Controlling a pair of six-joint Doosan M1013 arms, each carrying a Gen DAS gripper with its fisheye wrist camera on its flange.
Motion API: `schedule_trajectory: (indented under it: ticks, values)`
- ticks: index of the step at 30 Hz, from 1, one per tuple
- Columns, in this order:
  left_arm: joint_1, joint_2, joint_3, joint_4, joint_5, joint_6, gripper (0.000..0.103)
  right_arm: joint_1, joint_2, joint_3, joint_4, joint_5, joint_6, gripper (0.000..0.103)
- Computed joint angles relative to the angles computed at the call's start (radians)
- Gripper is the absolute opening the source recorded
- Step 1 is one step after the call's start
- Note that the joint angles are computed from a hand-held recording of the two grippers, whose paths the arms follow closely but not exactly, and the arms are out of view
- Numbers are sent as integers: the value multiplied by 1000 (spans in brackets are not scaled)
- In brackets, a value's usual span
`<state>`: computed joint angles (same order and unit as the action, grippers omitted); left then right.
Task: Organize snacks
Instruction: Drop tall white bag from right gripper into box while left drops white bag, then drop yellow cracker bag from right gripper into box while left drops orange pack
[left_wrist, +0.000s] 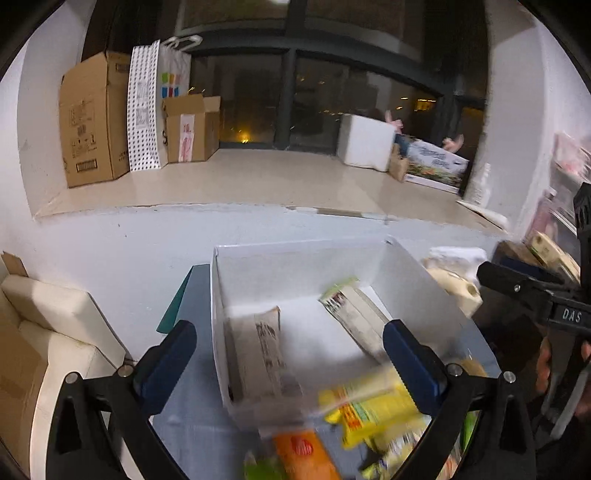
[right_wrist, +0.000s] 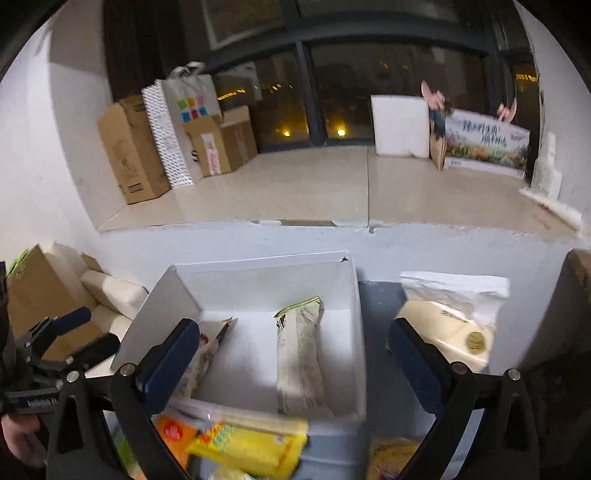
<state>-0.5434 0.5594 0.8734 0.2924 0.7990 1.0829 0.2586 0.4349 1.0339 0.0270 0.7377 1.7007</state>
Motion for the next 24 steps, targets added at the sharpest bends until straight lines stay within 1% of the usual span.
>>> schedule_trajectory:
  ticks: [2, 3, 5, 6, 8, 11, 13, 14, 16, 18, 20, 22, 24]
  values:
    - [-9, -46, 76, 5, -39, -1, 103, -3, -48, 74, -15, -34, -19, 103]
    - [-11, -71, 117, -14, -64, 9, 103, -7, -73, 115, -24, -45, -9, 103]
    - [-15, -117, 194, -47, -112, 13, 103, -21, -112, 181, 8, -39, -18, 103]
    - [-18, -136, 225, -61, -123, 5, 103, -25, -130, 212, -3, -23, 4, 103]
    - [-24, -173, 287, -75, -157, -19, 103, -25, -168, 289, -61, -39, 74, 103]
    - [-42, -217, 363, -26, -187, -77, 103, -28, -211, 389, -116, -78, 188, 103]
    - [-56, -237, 403, 29, -193, -150, 103, -37, -224, 436, -78, -77, 211, 103]
    - [-61, -248, 425, 19, -204, -157, 103, -41, -224, 448, -65, -67, 219, 103]
    - [-64, -257, 447, -30, -221, -118, 103, -38, -210, 445, -91, -23, 245, 103]
    - [-72, -263, 460, -22, -224, -115, 103, -31, -194, 432, -117, 13, 239, 103]
    - [-80, -265, 466, -8, -219, -109, 103, -17, -184, 421, -180, 19, 256, 103]
    - [-85, -262, 466, 6, -201, -114, 103, -5, -172, 406, -252, 6, 281, 103]
    - [-85, -260, 466, -3, -196, -107, 103, -4, -151, 377, -257, 13, 262, 103]
